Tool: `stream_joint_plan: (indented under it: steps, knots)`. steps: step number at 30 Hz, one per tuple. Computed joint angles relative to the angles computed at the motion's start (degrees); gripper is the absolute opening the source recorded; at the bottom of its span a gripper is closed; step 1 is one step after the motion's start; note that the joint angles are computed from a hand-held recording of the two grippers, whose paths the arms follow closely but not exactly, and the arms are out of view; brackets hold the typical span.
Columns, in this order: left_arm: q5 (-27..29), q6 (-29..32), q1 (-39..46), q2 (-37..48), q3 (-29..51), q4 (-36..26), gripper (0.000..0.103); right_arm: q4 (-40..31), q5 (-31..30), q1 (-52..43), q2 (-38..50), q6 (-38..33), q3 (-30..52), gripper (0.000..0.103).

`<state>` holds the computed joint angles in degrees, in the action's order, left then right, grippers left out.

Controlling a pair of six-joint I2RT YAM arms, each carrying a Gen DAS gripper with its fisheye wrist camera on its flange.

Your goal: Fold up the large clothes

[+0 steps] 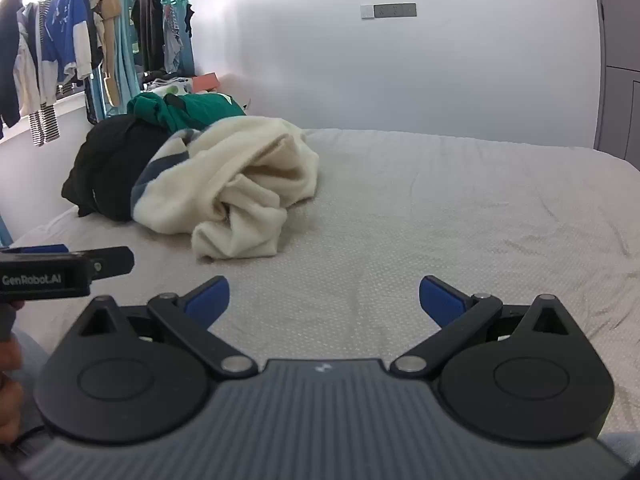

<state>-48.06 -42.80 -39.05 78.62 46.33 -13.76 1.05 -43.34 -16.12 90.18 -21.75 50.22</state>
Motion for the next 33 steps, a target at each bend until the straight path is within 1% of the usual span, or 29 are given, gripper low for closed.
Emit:
stream_joint_plan:
  steps: [9, 15, 19, 33]
  knots:
    - [0.0, 0.0, 0.0, 0.2, 0.4, -0.9, 0.103, -0.1, -0.1, 0.1, 0.1, -0.2, 0.2, 0.103]
    - [0.0, -0.1, 0.0, 0.2, 0.4, -1.0, 0.103, 0.1, -0.3, -0.1, 0.6, -0.7, 0.3, 0.103]
    - [0.0, -0.1, 0.0, 0.3, 0.4, -1.0, 0.103, 1.1, 0.6, 1.0, 0.4, -0.3, -0.4, 0.103]
    - [-0.3, -0.5, -0.3, -0.2, -0.3, -0.9, 0.103, 0.8, 0.5, 0.8, 0.4, -0.8, -0.3, 0.103]
